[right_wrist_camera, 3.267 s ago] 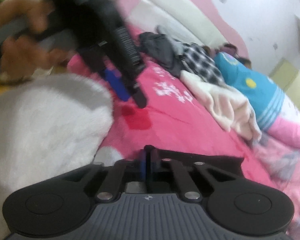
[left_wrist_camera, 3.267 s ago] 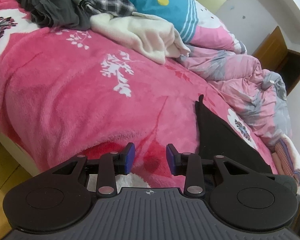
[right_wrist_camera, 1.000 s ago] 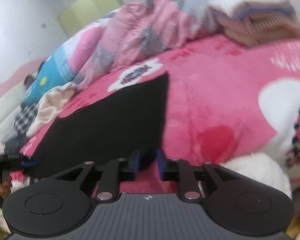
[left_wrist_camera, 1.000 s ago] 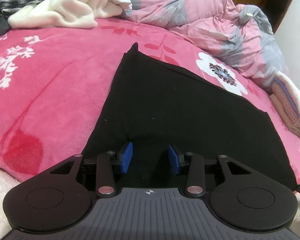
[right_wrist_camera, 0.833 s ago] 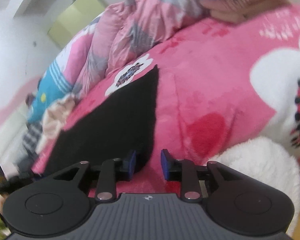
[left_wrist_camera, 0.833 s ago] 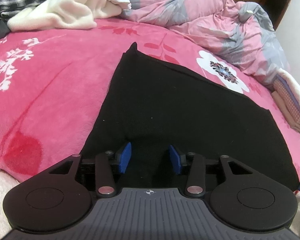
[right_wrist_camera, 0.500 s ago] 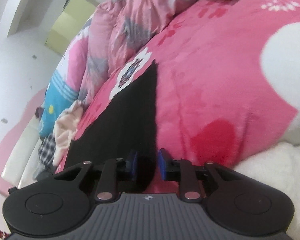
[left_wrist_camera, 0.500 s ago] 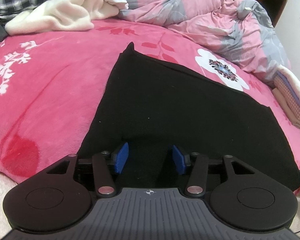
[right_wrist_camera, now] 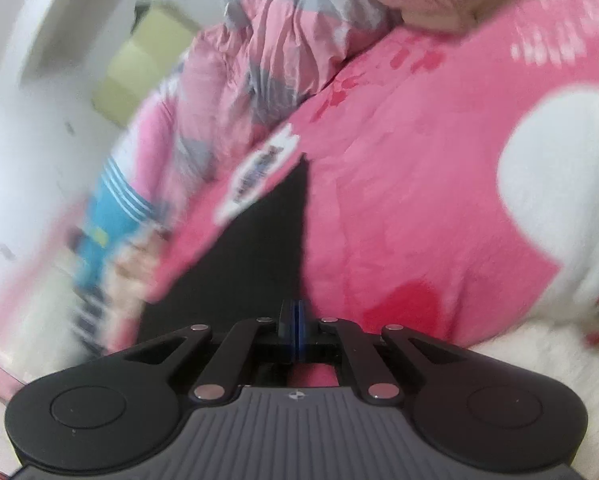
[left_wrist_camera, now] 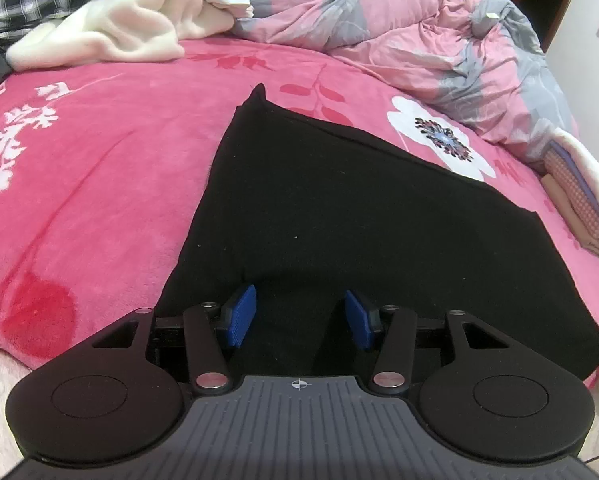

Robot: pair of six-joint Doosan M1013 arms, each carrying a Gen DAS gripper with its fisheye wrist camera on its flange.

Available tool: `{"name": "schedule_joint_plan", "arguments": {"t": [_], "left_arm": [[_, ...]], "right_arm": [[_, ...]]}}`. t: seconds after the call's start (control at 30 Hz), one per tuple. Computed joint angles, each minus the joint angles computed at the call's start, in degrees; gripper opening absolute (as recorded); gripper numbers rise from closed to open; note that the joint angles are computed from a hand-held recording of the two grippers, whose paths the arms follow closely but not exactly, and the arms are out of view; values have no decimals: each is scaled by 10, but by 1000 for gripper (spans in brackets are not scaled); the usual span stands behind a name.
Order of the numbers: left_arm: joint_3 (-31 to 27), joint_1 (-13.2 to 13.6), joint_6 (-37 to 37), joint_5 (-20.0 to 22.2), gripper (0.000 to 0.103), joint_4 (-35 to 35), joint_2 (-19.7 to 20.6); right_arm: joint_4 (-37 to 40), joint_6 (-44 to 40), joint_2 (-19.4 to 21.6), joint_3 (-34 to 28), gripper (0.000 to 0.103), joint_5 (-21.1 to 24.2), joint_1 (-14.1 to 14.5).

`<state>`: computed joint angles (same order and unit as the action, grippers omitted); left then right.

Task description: Fold clothes

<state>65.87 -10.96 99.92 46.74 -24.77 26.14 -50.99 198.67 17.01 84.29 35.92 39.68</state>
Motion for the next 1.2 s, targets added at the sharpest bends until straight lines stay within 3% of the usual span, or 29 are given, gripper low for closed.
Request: {"name": "schedule_joint_plan", "arguments": {"t": [0.07, 0.2, 0.3, 0.37, 0.43, 0.47, 0.57, 0.63, 0.67, 0.77, 0.93, 1.07, 1.2], "left_arm": [[1, -1, -1, -1, 50, 1, -1], [4, 0, 3, -4, 50, -3, -2], [5, 1, 7, -4, 50, -7, -2], [5, 1, 9, -4, 50, -9, -2], [6, 1, 11, -5, 50, -11, -2], [7, 1, 12, -6, 50, -12, -3], [10, 2, 16, -9, 51, -17, -4], [11, 3, 21, -9, 51, -24, -4], [11, 4, 23, -9, 51, -27, -4], [12, 6, 32, -9, 51, -38, -4], [18, 10, 58, -12, 51, -61, -6], [21, 12, 79, -14, 51, -75, -7], [24, 15, 95, -15, 51, -92, -7]], "right_arm": [[32, -76, 14, -30, 0, 64, 6], [6, -37, 8, -23, 1, 83, 14], [2, 5, -9, 1, 4, 49, 14], [1, 38, -19, 17, 14, 7, 12], [10, 44, -20, 21, 35, -21, 10], [21, 32, -17, 17, 36, -26, 10], [53, -12, -6, 2, 34, -36, 9], [68, -53, 3, -12, 9, -28, 10], [74, -73, 7, -19, 4, -23, 12], [75, -110, 12, -39, 4, 29, 21], [110, -183, 34, -82, 4, 162, 32], [35, -173, 38, -95, 5, 182, 50], [24, -291, 67, -140, 4, 149, 55]]}}
